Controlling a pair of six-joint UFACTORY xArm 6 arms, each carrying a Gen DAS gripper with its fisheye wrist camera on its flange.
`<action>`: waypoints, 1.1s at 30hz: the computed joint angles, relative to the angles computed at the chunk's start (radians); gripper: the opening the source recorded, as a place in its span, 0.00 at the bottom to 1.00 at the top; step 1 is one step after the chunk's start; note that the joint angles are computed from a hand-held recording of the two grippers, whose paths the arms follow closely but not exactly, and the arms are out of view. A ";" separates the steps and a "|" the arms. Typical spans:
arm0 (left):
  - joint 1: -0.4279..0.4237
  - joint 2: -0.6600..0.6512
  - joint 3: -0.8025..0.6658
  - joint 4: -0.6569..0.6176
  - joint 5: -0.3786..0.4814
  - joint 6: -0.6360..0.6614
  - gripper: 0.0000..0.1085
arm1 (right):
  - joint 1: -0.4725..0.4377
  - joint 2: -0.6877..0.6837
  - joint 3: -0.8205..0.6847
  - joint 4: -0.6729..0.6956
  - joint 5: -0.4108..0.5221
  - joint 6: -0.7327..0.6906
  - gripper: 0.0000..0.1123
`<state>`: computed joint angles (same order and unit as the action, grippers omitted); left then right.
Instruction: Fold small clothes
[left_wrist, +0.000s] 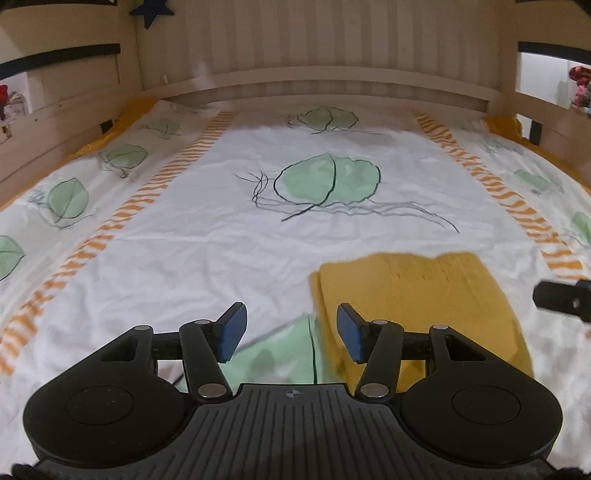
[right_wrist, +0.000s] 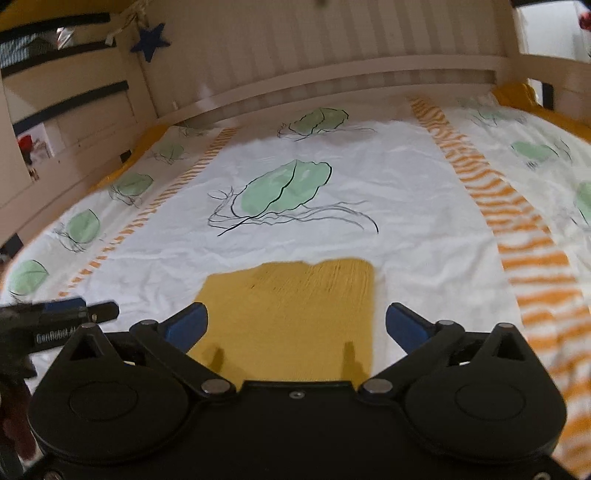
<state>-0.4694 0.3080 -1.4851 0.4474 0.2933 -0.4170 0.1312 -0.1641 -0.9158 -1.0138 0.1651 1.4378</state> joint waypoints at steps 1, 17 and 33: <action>-0.001 -0.037 0.045 0.002 -0.002 -0.009 0.48 | 0.015 -0.033 0.024 -0.004 0.016 0.024 0.91; -0.057 -0.309 0.362 -0.219 0.046 0.113 0.48 | 0.294 -0.278 0.167 0.001 0.369 0.109 0.91; -0.074 -0.382 0.444 -0.231 0.041 0.115 0.48 | 0.430 -0.336 0.187 -0.027 0.583 0.172 0.91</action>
<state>-0.5432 -0.0735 -1.0413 0.2163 0.3342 -0.3024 0.5608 -0.4997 -0.7285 -1.0408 0.7479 1.6100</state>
